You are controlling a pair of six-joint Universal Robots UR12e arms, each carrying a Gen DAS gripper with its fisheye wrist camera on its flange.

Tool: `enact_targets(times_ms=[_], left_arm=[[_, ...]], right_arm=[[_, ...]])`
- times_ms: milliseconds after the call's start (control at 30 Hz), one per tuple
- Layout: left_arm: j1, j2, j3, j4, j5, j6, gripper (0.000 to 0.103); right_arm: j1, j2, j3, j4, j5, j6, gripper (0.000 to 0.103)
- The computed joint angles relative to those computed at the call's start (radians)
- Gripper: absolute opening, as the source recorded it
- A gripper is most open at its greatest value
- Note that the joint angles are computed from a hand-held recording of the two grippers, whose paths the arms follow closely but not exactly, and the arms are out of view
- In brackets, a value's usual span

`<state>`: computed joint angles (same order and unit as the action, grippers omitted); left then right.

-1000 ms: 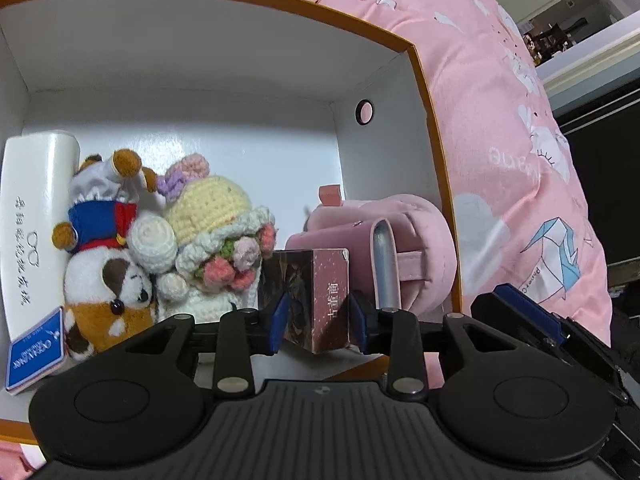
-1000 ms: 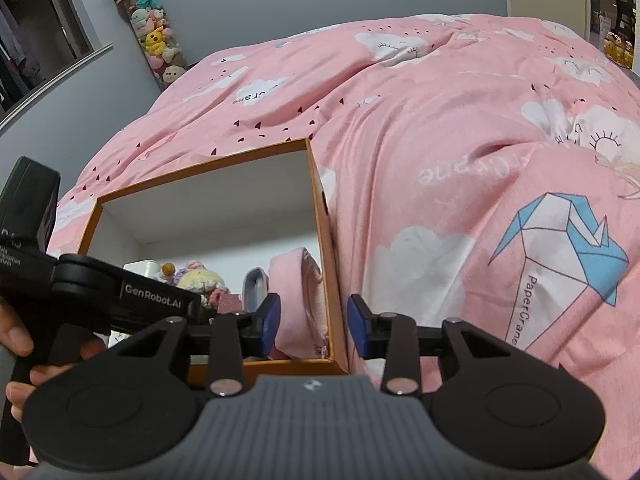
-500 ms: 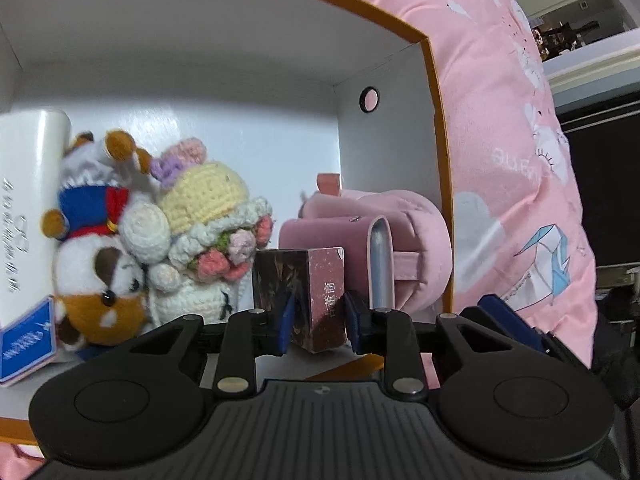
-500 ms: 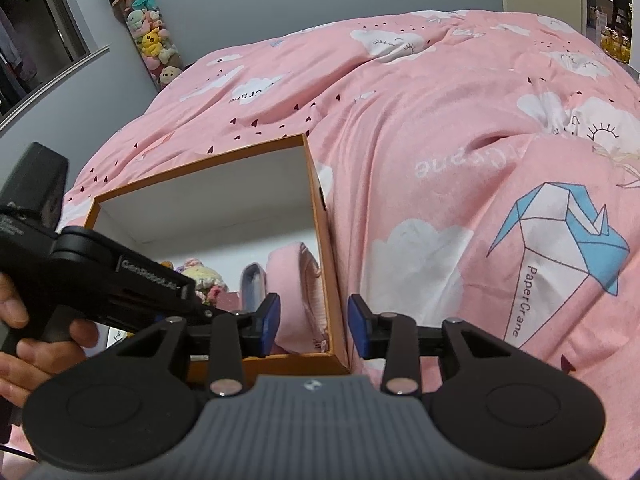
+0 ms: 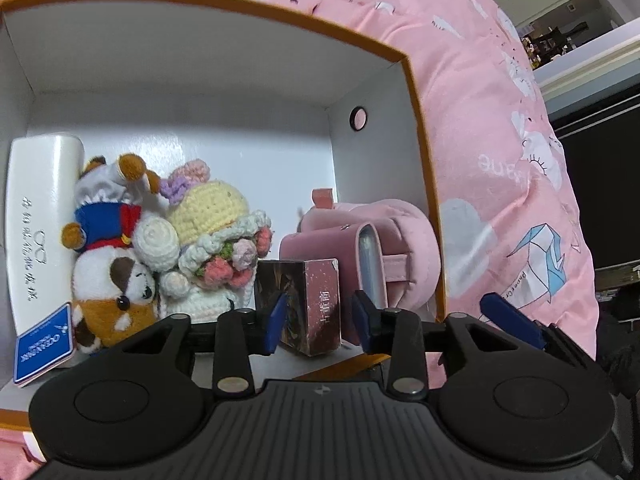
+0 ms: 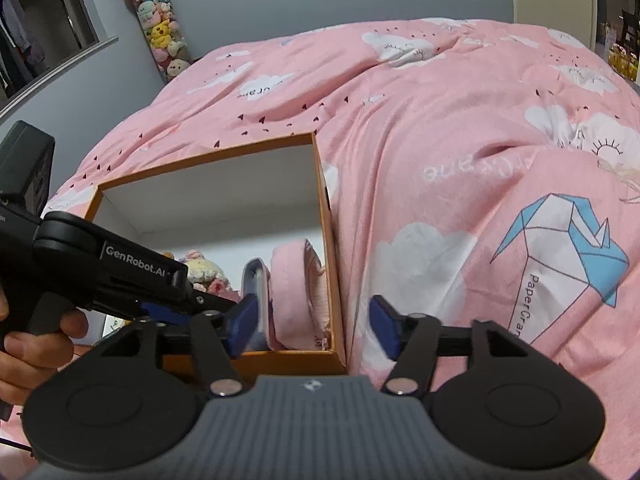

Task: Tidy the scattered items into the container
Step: 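Withdraw both tools from the box toward the remaining items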

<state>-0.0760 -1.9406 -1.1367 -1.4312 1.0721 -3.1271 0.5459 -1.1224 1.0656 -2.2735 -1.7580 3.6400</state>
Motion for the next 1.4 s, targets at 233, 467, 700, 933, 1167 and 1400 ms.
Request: enact_targets(times_ms=[233, 467, 700, 933, 1167, 1400], left_arm=[[-0.011, 0.078, -0.099, 0.204, 0.065, 0.027, 0.047], [-0.013, 0.140, -0.178, 0.359, 0.091, 0.047, 0.048], [-0.008, 0.188, -0.232, 0.412, 0.083, 0.083, 0.049], [0.012, 0.234, -0.303, 0.472, 0.080, 0.137, 0.050], [0.057, 0.247, -0.309, 0.322, 0.037, 0.123, 0.051], [0.065, 0.240, -0.295, 0.137, 0.058, 0.172, 0.051]], right_arm=[[0.006, -0.015, 0.034, -0.076, -0.023, -0.030, 0.075], [0.038, -0.012, 0.034, -0.111, -0.156, -0.069, 0.089], [0.063, -0.016, 0.047, -0.159, -0.226, -0.142, 0.092], [0.077, -0.030, 0.072, -0.154, -0.295, -0.124, 0.097], [0.071, -0.054, 0.083, 0.018, -0.267, -0.033, 0.096], [0.048, -0.083, 0.123, 0.082, -0.125, 0.082, 0.074]])
